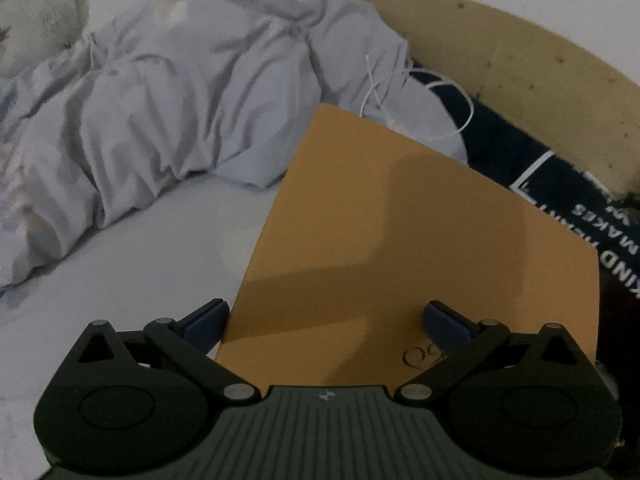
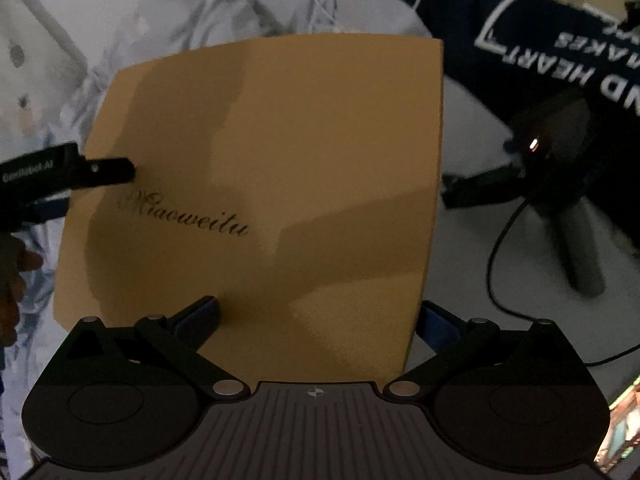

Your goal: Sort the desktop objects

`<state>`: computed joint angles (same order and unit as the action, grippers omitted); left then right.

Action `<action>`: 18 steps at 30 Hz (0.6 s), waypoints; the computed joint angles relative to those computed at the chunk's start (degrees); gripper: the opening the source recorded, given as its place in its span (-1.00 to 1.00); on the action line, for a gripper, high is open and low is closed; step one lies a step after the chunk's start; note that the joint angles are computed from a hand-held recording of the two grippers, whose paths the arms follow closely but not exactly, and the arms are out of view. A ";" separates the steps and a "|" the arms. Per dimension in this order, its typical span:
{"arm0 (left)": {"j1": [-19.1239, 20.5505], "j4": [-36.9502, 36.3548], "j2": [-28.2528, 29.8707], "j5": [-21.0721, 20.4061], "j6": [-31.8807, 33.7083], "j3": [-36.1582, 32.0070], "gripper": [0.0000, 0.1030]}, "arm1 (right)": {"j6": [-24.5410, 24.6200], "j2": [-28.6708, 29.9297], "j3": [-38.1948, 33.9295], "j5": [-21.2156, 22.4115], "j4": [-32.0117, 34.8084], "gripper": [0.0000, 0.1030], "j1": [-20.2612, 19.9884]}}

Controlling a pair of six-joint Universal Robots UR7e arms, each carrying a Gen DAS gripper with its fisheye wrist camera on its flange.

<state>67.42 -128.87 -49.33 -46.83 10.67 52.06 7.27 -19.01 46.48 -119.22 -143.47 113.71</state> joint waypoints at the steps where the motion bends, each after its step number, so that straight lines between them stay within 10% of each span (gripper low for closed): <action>1: -0.48 0.02 -0.84 0.35 -0.66 0.99 1.00 | -0.42 -0.86 0.91 -0.13 -0.55 1.00 0.38; 18: -9.86 -1.74 -22.08 9.38 -16.38 27.06 1.00 | -5.26 -15.24 16.44 1.88 -4.83 1.00 6.66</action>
<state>57.56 -130.61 -71.41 -37.45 -5.71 79.13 2.01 -34.25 62.92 -117.34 -148.31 120.37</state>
